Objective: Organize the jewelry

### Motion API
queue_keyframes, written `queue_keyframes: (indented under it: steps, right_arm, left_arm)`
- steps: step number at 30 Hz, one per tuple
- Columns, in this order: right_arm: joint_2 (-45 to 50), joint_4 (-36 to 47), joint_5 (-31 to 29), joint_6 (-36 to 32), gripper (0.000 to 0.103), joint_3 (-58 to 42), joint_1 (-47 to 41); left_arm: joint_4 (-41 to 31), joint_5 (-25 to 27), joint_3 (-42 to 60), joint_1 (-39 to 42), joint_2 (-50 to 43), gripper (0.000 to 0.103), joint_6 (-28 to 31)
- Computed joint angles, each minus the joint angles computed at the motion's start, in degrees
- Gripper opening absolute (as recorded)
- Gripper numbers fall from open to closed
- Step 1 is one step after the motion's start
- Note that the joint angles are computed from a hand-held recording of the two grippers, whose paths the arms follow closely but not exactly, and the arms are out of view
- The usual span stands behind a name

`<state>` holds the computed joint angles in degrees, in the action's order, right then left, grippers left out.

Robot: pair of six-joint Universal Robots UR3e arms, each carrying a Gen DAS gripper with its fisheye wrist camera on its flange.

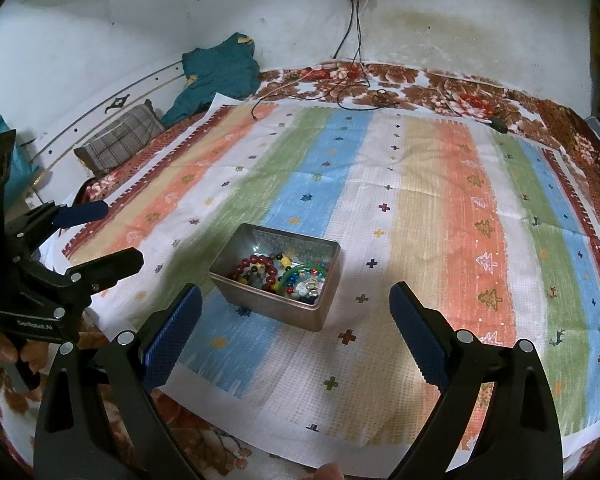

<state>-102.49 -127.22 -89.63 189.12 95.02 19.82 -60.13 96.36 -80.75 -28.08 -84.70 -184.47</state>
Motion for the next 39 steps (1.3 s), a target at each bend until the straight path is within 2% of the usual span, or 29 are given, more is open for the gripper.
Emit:
queue_keyframes:
  steps: [14,22,39]
  right_arm:
    - [0.23,0.09,0.02,0.16,0.095,0.04,0.14]
    - [0.43,-0.19,-0.2,0.4,0.095,0.33,0.61]
    - [-0.23,-0.66,0.54,0.22,0.095,1.58,0.15]
  left_arm:
    - [-0.2,1.4,0.71,-1.76,-0.76,0.097,0.77]
    - [-0.12,-1.12,-0.18,-0.48,0.29,0.097,-0.28]
    - [-0.4,-2.69,-0.22,0.49,0.52,0.097,-0.1]
